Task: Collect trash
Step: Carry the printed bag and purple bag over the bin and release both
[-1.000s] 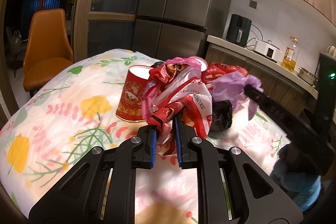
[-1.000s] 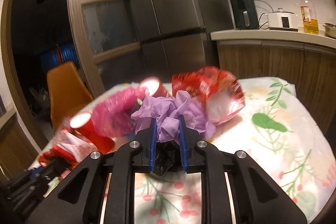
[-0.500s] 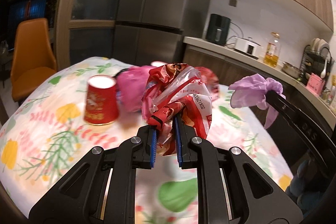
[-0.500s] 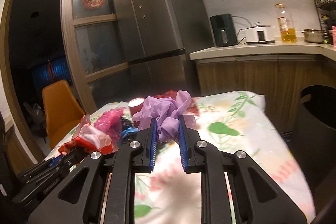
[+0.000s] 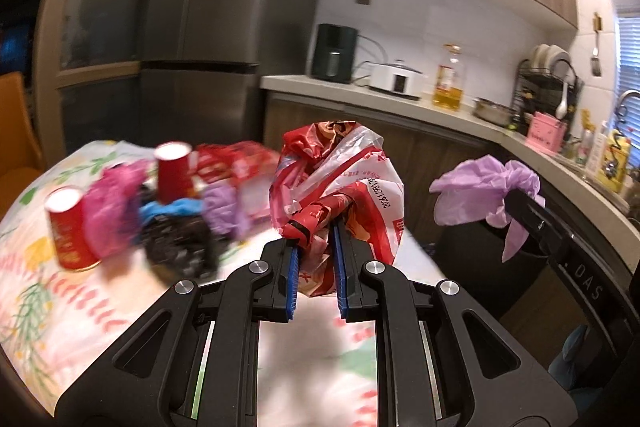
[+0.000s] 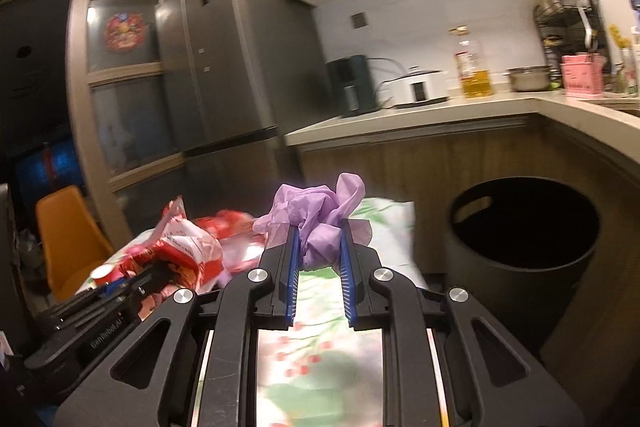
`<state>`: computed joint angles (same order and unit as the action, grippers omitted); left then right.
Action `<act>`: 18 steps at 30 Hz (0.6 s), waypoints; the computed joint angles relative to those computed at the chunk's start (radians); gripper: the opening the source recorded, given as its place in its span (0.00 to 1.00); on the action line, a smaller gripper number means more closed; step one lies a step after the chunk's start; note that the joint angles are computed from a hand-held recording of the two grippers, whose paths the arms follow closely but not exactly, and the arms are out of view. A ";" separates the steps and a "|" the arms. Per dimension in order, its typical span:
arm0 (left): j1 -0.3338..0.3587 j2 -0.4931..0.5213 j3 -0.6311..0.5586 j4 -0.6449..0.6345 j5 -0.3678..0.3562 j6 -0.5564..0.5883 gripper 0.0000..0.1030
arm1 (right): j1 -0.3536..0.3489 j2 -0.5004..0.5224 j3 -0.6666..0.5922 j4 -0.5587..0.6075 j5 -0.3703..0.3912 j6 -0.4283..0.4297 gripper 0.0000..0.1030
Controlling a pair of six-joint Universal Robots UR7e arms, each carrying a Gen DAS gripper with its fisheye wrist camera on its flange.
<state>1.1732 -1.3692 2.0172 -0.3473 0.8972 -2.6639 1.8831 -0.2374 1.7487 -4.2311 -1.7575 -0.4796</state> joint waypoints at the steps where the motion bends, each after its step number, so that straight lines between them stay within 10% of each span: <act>1: -0.004 0.012 -0.008 -0.001 0.006 0.002 0.14 | -0.005 -0.004 0.002 -0.010 -0.007 -0.003 0.18; 18: -0.072 0.272 -0.209 0.046 0.175 0.035 0.14 | -0.102 -0.090 0.014 -0.158 -0.114 -0.024 0.18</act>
